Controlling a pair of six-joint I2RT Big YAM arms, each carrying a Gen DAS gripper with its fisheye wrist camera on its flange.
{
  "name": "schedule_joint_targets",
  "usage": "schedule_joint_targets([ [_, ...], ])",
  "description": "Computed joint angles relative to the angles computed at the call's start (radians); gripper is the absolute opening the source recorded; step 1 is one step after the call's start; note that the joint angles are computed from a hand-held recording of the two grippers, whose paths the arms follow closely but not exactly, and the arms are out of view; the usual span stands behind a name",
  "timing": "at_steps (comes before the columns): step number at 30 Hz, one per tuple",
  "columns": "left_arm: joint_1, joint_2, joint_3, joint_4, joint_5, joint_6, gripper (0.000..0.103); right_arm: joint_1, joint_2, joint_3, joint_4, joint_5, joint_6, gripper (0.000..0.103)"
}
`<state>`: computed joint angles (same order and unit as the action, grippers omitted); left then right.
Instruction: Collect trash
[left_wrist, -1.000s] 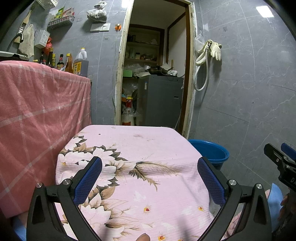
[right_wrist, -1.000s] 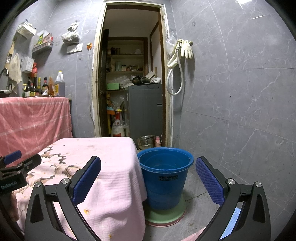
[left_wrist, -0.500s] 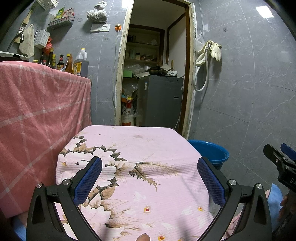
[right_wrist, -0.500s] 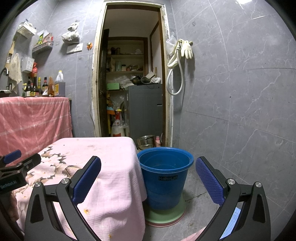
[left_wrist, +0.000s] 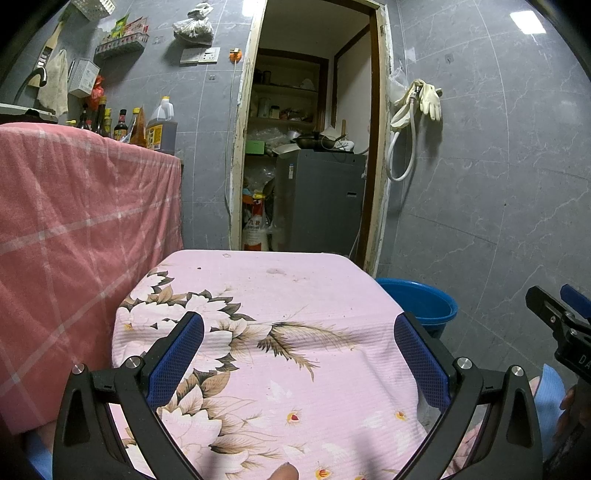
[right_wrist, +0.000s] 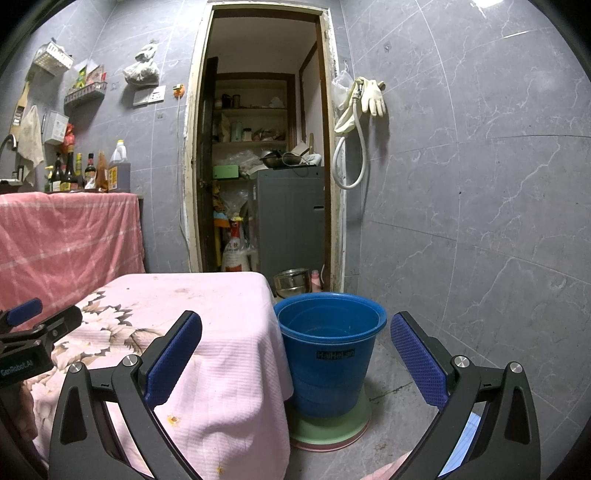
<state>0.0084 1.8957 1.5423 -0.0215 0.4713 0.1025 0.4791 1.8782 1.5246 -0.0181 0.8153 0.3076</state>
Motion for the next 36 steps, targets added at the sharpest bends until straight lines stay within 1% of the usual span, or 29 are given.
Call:
schedule_joint_targets([
  [8,0.001,-0.003,-0.004,0.001,0.003,0.005,0.101,0.0,-0.001,-0.001,0.0,0.0,0.001,0.103],
  [12,-0.005,-0.006,-0.009,0.004,-0.013,0.008,0.101,0.0,0.0,0.0,-0.001,-0.001,0.0,0.103],
  [19,0.005,0.002,0.015,-0.032,0.003,0.024,0.101,-0.001,0.0,0.0,-0.002,-0.001,0.0,0.103],
  [36,0.012,0.016,0.028,-0.03,0.001,0.03,0.101,0.001,0.002,0.004,-0.005,0.002,0.002,0.103],
])
